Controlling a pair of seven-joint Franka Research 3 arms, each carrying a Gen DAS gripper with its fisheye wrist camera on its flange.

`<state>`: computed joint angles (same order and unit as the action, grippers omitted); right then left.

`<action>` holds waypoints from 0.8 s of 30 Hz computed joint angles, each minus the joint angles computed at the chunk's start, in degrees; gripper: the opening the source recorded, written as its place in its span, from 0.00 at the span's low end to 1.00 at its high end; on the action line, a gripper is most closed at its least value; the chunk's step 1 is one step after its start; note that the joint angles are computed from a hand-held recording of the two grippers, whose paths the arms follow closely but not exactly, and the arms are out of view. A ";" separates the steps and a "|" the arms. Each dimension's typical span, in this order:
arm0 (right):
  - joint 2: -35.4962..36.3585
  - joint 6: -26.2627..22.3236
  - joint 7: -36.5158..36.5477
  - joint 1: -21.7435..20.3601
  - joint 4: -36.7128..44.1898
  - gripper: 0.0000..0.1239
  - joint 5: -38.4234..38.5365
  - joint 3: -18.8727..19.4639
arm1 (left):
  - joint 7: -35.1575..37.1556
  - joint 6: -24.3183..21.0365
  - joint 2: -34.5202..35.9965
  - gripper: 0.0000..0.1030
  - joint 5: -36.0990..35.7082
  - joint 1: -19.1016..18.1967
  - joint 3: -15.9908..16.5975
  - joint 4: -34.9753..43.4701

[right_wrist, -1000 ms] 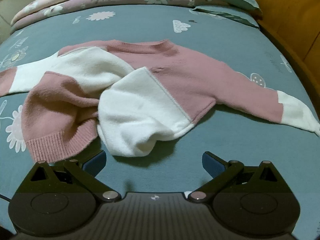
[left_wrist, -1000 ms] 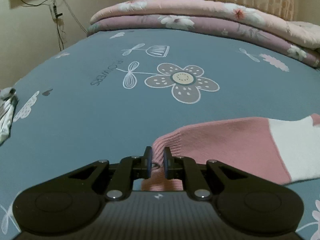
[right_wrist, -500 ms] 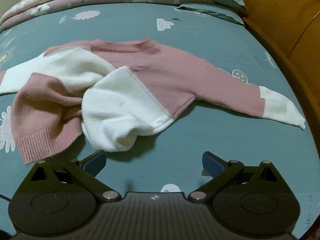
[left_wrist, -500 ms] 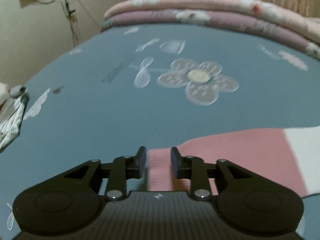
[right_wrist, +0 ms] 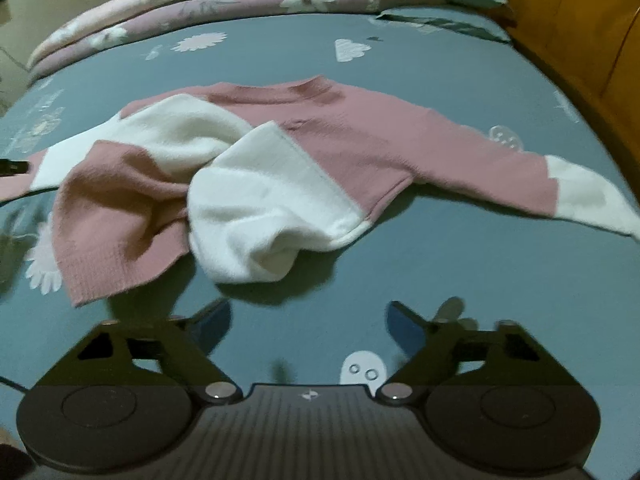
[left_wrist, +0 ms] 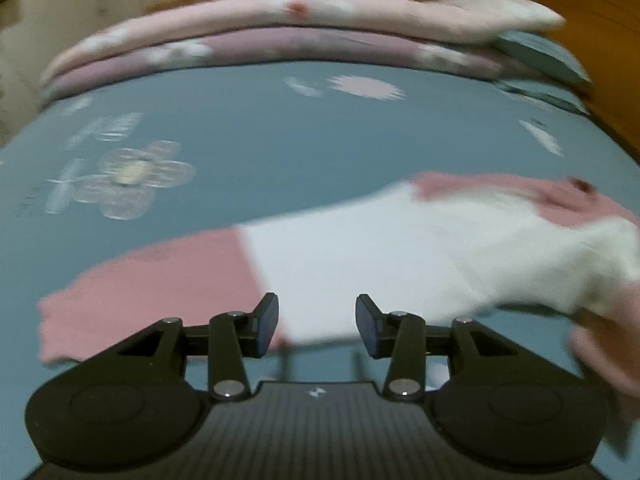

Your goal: Fold clothes

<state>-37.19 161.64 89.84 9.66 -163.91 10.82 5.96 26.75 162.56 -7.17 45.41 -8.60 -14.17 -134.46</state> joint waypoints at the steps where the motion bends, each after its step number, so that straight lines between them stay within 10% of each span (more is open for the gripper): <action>1: 0.02 0.65 -1.95 1.88 -0.35 0.63 1.00 -2.04 | 0.46 0.02 0.02 0.42 -1.17 -1.00 -0.64 0.14; 11: -2.00 5.62 -26.17 17.61 -2.67 0.63 14.82 -20.05 | -6.40 -1.62 -5.38 0.51 -9.32 -9.00 -7.60 -2.45; 24: -4.97 -3.07 -47.36 20.29 -2.80 0.61 25.46 -30.54 | -24.09 -7.68 -2.43 0.55 -2.92 -14.27 -11.93 3.41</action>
<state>-42.16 158.56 42.48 29.95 -166.72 36.29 -24.58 2.66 154.88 -9.59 42.49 -22.88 -26.10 -131.04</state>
